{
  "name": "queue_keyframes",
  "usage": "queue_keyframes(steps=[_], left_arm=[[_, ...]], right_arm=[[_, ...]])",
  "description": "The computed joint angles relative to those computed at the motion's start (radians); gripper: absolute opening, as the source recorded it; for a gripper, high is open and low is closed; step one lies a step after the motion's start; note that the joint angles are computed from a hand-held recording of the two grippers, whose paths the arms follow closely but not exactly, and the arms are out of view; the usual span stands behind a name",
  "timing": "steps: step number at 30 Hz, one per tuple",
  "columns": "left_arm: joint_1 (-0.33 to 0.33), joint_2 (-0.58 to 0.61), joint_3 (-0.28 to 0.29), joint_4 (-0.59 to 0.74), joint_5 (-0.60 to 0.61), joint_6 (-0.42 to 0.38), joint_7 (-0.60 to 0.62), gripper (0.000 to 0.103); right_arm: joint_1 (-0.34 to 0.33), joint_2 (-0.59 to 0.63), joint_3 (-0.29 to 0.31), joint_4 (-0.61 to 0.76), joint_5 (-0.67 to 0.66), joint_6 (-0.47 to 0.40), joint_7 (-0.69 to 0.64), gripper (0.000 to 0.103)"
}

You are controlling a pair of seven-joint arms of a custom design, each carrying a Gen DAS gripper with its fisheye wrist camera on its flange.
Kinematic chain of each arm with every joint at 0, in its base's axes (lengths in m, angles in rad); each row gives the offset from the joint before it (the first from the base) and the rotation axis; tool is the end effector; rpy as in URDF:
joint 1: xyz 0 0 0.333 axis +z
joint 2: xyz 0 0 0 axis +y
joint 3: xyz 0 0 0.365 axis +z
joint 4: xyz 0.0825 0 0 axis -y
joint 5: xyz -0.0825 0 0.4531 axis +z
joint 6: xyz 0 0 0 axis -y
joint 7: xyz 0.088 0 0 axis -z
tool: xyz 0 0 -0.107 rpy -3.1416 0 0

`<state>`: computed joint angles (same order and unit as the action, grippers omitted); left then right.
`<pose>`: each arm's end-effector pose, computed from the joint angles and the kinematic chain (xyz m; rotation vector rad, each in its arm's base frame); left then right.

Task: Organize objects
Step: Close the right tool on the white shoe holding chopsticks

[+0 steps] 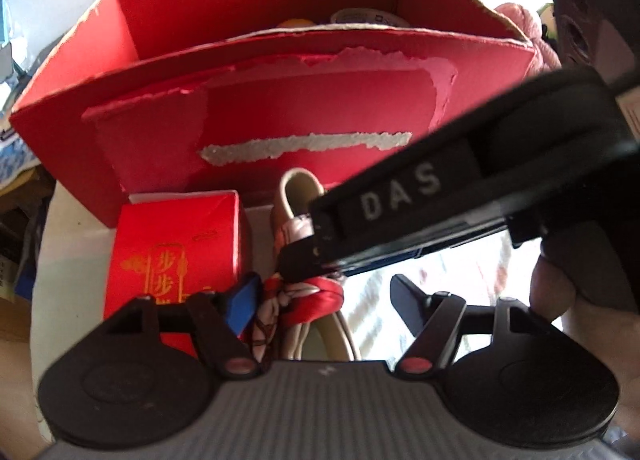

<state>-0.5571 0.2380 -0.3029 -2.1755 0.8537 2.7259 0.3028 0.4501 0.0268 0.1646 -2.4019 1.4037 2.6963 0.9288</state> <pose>0.3969 -0.4988 0.3104 -1.6505 2.2504 -0.5913 0.4626 0.2864 0.3088 -1.7363 1.7100 0.4598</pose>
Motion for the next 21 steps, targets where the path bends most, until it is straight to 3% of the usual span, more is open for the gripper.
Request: queue_keyframes(steps=[4,6,10,16,21], left_arm=[[-0.025,0.033,-0.005,0.049,-0.014,-0.080,-0.032,0.069],[-0.025,0.055,-0.017,0.076,-0.063,-0.115,-0.010,0.065],[-0.064,0.070,-0.018,0.121,-0.048,-0.199,-0.013,0.057],[-0.064,0.077,-0.039,0.149,-0.102,-0.169,0.038,0.053],[-0.086,0.093,-0.037,0.178,-0.093,-0.153,0.074,0.043]], right_arm=[[-0.028,0.017,-0.019,0.012,0.007,-0.094,-0.052,0.034],[-0.048,0.023,-0.030,0.016,-0.009,-0.159,-0.033,0.027],[-0.068,-0.015,-0.040,-0.012,-0.052,-0.196,-0.051,0.025],[-0.100,-0.089,-0.073,-0.073,-0.117,-0.264,-0.046,0.023],[-0.102,-0.137,-0.078,-0.101,-0.177,-0.231,-0.023,0.023]])
